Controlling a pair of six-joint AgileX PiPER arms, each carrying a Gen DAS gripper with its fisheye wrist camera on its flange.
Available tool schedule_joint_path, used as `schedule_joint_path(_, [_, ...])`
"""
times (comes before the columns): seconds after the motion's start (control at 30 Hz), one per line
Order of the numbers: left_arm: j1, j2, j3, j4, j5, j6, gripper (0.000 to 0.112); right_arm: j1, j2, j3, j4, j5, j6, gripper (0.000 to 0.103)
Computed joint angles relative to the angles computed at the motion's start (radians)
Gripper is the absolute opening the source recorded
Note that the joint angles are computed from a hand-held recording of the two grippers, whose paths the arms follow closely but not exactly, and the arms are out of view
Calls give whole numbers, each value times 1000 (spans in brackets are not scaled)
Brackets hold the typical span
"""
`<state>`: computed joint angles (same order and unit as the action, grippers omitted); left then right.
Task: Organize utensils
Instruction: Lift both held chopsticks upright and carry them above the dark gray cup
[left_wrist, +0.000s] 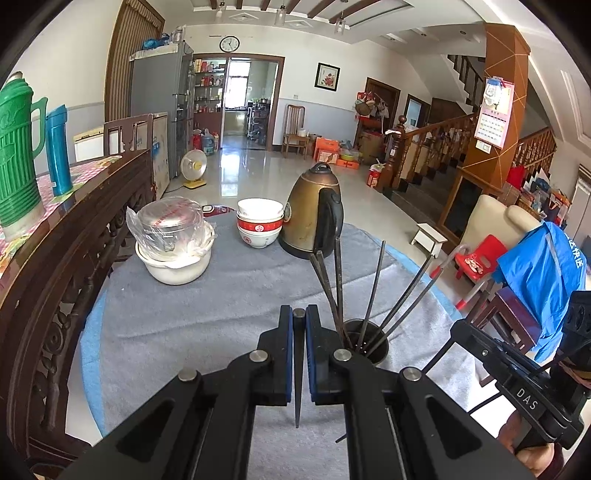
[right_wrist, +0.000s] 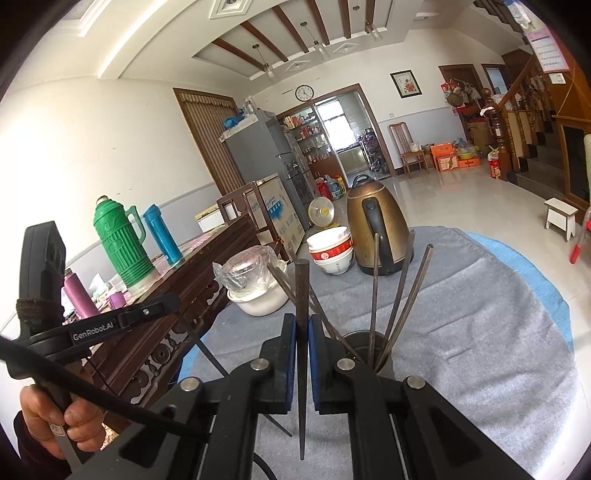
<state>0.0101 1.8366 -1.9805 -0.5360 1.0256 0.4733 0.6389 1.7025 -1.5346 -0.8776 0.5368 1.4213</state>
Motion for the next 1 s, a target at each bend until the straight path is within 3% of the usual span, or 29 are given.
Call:
schedule_joint_path(0.53, [48, -45, -69, -138, 104, 3, 7, -10, -69, 48, -140, 28, 128, 7])
schedule_joint_path(1.0, [19, -22, -223, -130, 112, -82, 7, 19, -52, -73, -256, 137, 89, 7])
